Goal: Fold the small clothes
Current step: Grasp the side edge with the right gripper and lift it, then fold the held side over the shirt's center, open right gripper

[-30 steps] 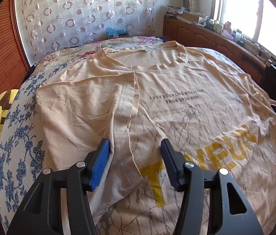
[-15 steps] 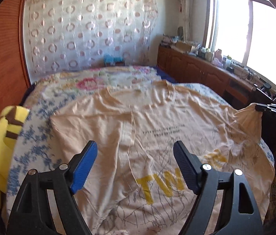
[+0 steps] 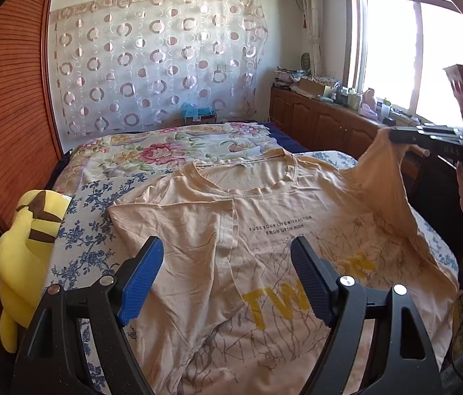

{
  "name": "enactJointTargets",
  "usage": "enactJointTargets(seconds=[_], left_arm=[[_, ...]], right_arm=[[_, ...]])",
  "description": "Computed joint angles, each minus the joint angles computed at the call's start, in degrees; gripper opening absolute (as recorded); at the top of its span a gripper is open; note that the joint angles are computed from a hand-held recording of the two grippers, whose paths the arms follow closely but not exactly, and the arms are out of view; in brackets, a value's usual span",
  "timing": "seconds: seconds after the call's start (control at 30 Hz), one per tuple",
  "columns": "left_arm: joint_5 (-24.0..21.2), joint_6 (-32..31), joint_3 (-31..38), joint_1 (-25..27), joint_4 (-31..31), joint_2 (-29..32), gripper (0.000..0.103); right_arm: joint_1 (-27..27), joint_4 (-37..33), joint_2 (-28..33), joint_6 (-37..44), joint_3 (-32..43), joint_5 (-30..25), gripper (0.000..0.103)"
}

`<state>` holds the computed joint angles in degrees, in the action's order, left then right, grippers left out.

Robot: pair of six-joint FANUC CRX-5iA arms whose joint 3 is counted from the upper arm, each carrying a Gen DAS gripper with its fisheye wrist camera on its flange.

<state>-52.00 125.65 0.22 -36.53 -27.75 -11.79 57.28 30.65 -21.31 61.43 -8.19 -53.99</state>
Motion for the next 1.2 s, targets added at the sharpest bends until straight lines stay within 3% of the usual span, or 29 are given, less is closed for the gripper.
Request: enactJointTargets(seconds=[0.13,0.23,0.37,0.47,0.53,0.77,1.1,1.2], left_arm=[[-0.19,1.36,-0.61,-1.04,-1.39,-0.44,0.081],[-0.06,1.28,-0.92,-1.01,-0.86,-0.52,0.081],[0.15,1.28,-1.28,-1.09,-0.42,-0.61,0.080],[0.11,1.47,-1.23,-1.28,-0.18,-0.35,0.081],[0.56,1.38,-1.42,-1.34,0.30,-0.24,0.081],[0.53,0.08,-1.24,-1.68,1.93,1.28,0.080],[0.71,-0.29,-1.80,-1.36,3.64,1.86,0.080],[0.62,-0.25,-1.93,-1.32,3.71,1.83,0.081]], right_arm=[[-2.12,-7.67,2.89,4.99,3.72,1.45,0.005],[-4.18,-9.59,3.33,7.30,4.05,1.45,0.013],[-6.27,-10.61,3.19,7.32,3.54,0.80,0.015],[-7.11,-10.05,1.81,5.54,1.76,-0.36,0.036],[-6.52,-9.65,1.15,3.27,0.57,-1.24,0.040],[-4.73,-8.95,-2.05,-2.27,-4.60,-4.68,0.040],[-6.12,-13.20,-2.14,-2.26,-5.41,-5.32,0.040],[-5.90,-13.02,-2.01,-2.14,-5.65,-4.95,0.023]])
